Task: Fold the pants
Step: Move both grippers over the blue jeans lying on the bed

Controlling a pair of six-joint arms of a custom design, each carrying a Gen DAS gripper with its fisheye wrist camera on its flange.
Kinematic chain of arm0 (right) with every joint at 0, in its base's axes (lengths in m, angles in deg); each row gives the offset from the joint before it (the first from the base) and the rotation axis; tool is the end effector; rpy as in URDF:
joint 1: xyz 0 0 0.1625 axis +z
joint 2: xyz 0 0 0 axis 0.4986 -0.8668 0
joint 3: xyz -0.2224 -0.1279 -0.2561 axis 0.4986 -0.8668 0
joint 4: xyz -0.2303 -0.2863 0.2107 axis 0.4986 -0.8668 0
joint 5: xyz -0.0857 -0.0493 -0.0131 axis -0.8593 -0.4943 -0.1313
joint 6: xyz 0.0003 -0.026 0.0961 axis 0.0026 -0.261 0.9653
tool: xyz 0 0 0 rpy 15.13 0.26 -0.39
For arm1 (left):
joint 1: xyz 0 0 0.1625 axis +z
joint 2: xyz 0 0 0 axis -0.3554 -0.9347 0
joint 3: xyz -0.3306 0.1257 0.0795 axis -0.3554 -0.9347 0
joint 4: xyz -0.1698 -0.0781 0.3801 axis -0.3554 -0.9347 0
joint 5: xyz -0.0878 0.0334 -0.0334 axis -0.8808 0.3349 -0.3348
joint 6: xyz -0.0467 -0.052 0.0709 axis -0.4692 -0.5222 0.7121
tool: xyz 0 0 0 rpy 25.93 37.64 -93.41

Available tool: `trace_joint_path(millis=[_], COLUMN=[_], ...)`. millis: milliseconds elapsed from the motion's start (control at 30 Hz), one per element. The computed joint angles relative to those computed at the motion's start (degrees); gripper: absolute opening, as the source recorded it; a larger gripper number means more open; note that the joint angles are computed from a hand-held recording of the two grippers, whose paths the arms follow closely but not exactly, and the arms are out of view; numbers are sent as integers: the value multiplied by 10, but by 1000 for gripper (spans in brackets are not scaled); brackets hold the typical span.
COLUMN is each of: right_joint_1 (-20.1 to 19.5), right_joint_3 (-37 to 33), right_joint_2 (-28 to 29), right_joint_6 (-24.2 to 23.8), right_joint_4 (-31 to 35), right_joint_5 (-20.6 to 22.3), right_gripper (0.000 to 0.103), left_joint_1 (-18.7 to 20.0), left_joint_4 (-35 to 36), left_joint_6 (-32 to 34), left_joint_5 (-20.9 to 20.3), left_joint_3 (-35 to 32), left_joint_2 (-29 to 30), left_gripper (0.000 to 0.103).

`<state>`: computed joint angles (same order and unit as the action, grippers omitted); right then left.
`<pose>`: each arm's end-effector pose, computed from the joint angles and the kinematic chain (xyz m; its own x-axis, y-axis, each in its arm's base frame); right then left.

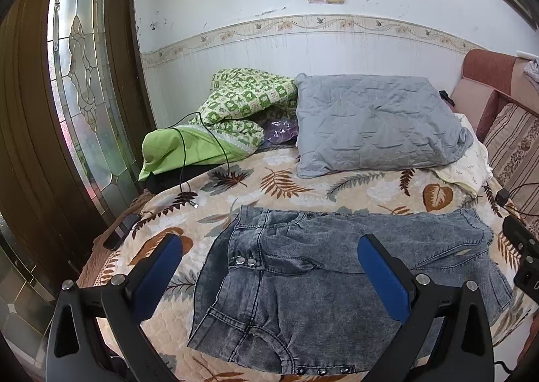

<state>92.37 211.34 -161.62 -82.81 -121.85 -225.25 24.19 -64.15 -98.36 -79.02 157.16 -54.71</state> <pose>0.2062 -0.2356 0.4291 -0.6866 0.1909 0.7015 -0.5569 0.4822 -0.6763 -0.4795 -0.2482 0.1765 -0.6159 -0.0997 -0.7815 0.6302 0.5330 -0.5647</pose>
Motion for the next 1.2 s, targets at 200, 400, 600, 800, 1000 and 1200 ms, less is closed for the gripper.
trace_joint_path(millis=[200,400,600,800,1000,1200], right_joint_1=[-33,-69,-91,-90,-82,-83], right_joint_3=[18,26,30,32,34,35], right_joint_2=[-28,-67,-94,-97,-90,-89], right_joint_6=[-19,-17,-19,-16,-13,-11], right_joint_4=[4,27,40,47,50,53], right_joint_5=[2,17,24,25,25,27], right_gripper=[103,103,103,103,103,103], left_joint_1=[7,10,13,4,0,-1], left_joint_4=[39,78,77,93,118,113], left_joint_6=[-47,-84,-86,-89,-104,-102], left_joint_5=[-21,-32,-45,-42,-32,-34], left_joint_3=[26,34,47,39,30,35], left_joint_2=[-17,-28,-36,-27,-22,-25], left_gripper=[103,103,103,103,103,103])
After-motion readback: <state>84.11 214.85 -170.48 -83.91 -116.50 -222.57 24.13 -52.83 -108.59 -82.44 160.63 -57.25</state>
